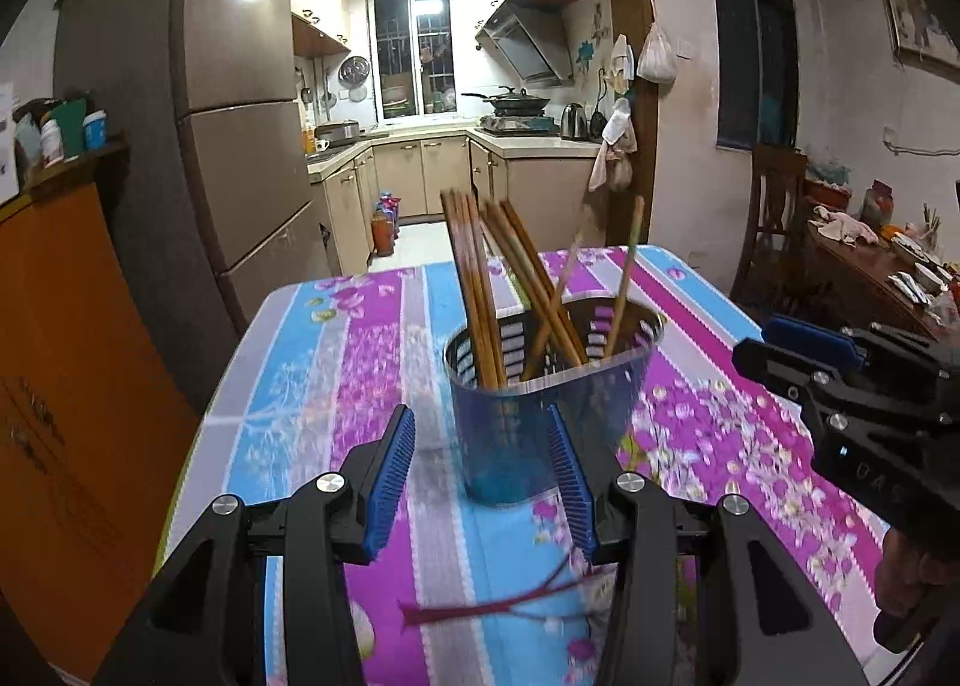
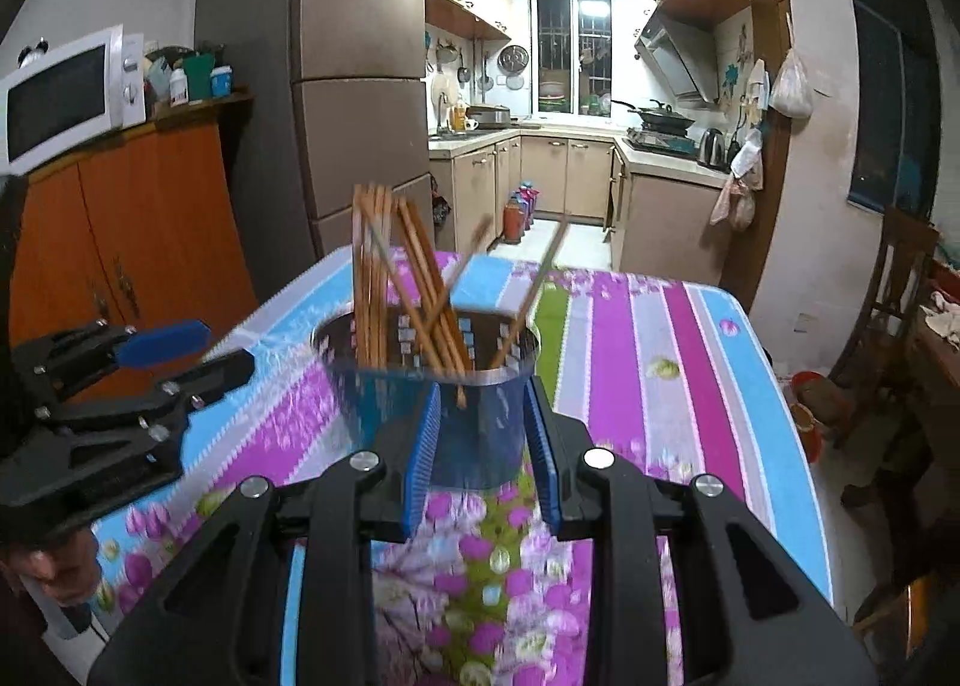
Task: Organize utensils
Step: 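Lift both open tools out of the holder and back from the table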
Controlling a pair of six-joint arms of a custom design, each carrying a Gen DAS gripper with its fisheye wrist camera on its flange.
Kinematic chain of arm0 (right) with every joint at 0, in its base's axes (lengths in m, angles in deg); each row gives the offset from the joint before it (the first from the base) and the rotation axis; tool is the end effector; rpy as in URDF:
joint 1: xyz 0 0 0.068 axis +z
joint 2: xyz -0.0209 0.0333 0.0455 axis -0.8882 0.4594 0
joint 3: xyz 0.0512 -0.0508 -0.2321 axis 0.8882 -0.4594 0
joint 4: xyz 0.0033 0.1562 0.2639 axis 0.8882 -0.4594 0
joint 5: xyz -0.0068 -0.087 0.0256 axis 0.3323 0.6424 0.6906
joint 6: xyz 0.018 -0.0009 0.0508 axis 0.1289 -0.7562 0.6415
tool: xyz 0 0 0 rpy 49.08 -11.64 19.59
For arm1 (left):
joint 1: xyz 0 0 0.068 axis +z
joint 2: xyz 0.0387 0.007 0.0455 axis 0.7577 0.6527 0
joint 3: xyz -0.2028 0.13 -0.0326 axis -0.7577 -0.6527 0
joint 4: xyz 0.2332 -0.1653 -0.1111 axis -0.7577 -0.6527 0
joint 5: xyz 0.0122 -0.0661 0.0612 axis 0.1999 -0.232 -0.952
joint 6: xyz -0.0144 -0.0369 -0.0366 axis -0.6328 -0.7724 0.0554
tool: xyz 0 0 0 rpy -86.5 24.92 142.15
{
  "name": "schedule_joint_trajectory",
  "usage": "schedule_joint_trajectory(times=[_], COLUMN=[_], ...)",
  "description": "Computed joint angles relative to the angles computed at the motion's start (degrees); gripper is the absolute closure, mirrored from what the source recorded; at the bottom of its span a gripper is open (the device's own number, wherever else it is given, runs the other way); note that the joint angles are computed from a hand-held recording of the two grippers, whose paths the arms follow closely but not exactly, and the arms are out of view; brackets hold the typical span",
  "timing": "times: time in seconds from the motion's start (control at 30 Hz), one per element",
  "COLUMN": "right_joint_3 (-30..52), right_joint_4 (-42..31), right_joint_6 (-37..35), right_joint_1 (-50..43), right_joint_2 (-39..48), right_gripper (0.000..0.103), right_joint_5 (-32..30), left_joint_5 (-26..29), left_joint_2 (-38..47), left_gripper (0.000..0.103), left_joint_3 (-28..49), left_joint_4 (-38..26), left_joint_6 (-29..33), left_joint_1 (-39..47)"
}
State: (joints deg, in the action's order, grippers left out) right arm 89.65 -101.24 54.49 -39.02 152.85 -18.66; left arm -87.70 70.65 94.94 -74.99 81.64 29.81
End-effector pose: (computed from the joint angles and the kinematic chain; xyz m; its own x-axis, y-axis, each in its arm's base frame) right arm 0.3008 0.1256 0.2678 -0.4930 -0.1113 -0.8629 -0.2284 0.9736 0.0048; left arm 0.2874 -0.0961 0.2741 -0.5153 0.1645 -0.8411 0.2091 0.9759 0.0627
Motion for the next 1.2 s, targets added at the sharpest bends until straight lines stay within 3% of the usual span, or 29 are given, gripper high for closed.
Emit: schedule_joint_trajectory(times=[0.37, 0.57, 0.73, 0.9, 1.07, 1.2], right_joint_3=[-18.71, -24.96, -31.20, -35.72, -39.30, -41.08], right_joint_4=[-0.28, -2.17, -5.34, -9.53, -14.73, -18.13], right_joint_6=[5.06, 7.13, 10.59, 13.91, 18.18, 21.43], right_joint_1=[7.11, 13.55, 17.39, 20.17, 22.09, 23.13], right_joint_2=[-16.70, -24.13, -32.49, -39.52, -45.92, -50.18], right_gripper=[0.076, 0.066, 0.048, 0.034, 0.027, 0.012], right_joint_5=[7.13, 13.84, 17.52, 20.21, 22.93, 25.95], left_joint_5=[-6.00, -10.13, -15.25, -19.63, -25.10, -29.80], left_joint_2=[-20.22, -30.65, -39.91, -48.74, -55.11, -58.59], left_gripper=[0.050, 0.047, 0.042, 0.030, 0.021, 0.010], left_joint_3=[-18.60, -26.22, -31.82, -35.65, -38.03, -38.69], left_joint_4=[-0.81, -4.27, -8.86, -15.16, -21.96, -26.63], left_joint_6=[-2.94, -7.40, -10.78, -14.78, -18.51, -20.66], left_joint_1=[-6.60, -11.72, -16.53, -21.15, -24.90, -27.21])
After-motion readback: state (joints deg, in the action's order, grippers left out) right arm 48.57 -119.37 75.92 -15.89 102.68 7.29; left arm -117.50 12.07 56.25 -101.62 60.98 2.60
